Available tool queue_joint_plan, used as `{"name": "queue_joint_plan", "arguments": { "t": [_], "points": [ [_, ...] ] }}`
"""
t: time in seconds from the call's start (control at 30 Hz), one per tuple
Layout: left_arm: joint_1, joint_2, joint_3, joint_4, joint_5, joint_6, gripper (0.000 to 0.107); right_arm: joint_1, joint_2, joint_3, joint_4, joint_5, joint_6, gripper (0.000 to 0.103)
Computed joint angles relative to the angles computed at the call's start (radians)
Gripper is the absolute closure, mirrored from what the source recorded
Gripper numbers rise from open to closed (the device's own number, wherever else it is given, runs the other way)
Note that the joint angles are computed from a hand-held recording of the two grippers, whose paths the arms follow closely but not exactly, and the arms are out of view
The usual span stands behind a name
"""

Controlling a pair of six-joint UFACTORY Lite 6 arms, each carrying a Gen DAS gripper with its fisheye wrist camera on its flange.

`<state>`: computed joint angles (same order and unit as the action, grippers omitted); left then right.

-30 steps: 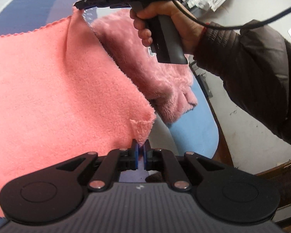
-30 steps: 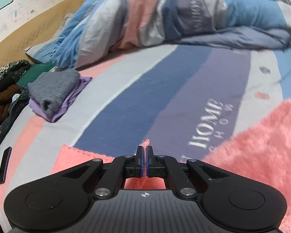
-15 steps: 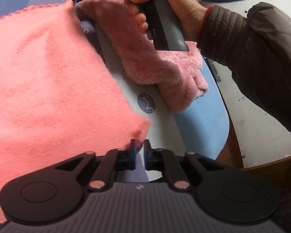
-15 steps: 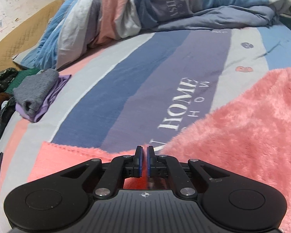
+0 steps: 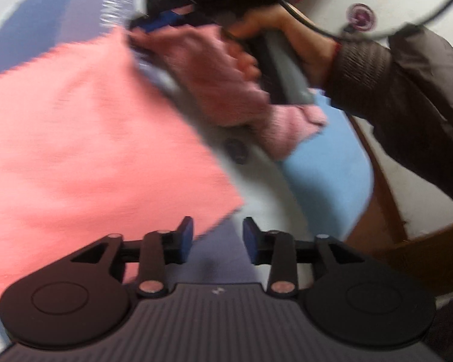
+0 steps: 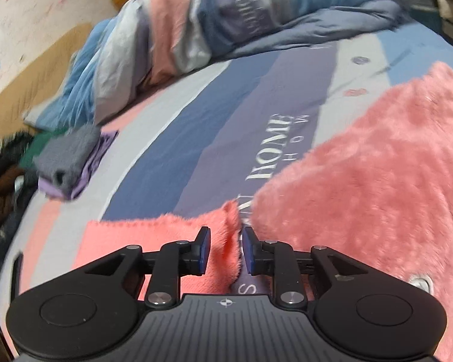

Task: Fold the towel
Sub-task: 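Open both grippers and release the folded pink towel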

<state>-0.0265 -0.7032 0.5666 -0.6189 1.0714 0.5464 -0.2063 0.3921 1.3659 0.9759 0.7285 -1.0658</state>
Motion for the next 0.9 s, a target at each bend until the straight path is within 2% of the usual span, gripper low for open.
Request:
{"name": "queue_joint_plan", "arguments": {
  "t": [0.1,0.13,0.2,0.3,0.37,0.5,0.57,0.6,0.67,0.73,0.8,0.9],
  "points": [
    [0.237,0.006,0.026,0.023,0.072,0.097,0.04,0.04,0.045,0.058,-0.039,-0.002,-0.011,0.08],
    [0.32,0.023,0.039,0.027,0.089,0.134,0.039,0.051,0.084,0.108,-0.076,0.013,0.019,0.08],
    [0.427,0.057,0.06,0.037,0.094,0.185,0.039,0.068,0.17,0.216,-0.16,0.053,0.099,0.097],
    [0.523,0.089,0.084,0.048,0.096,0.24,0.039,0.097,0.254,0.335,-0.269,0.067,0.188,0.1],
    [0.58,0.102,0.1,0.046,0.12,0.272,0.039,0.097,0.247,0.348,-0.25,0.08,0.168,0.1],
    [0.569,0.075,0.07,0.035,0.118,0.249,0.039,0.067,0.211,0.338,-0.096,0.157,0.049,0.101],
    [0.536,0.062,0.052,0.031,0.106,0.22,0.039,0.038,0.186,0.32,0.037,0.243,-0.062,0.101],
    [0.523,0.057,0.048,0.029,0.105,0.209,0.039,0.041,0.173,0.311,0.049,0.239,-0.082,0.101],
    [0.485,0.052,0.04,0.026,0.092,0.179,0.039,0.08,0.181,0.308,-0.05,0.132,-0.048,0.101],
    [0.462,0.048,0.037,0.028,0.084,0.158,0.039,0.121,0.246,0.353,-0.232,0.045,0.098,0.101],
    [0.449,0.044,0.039,0.028,0.082,0.144,0.039,0.128,0.314,0.411,-0.326,0.037,0.191,0.101],
    [0.428,0.05,0.036,0.031,0.064,0.128,0.039,0.124,0.319,0.402,-0.325,0.033,0.185,0.1]
  ]
}}
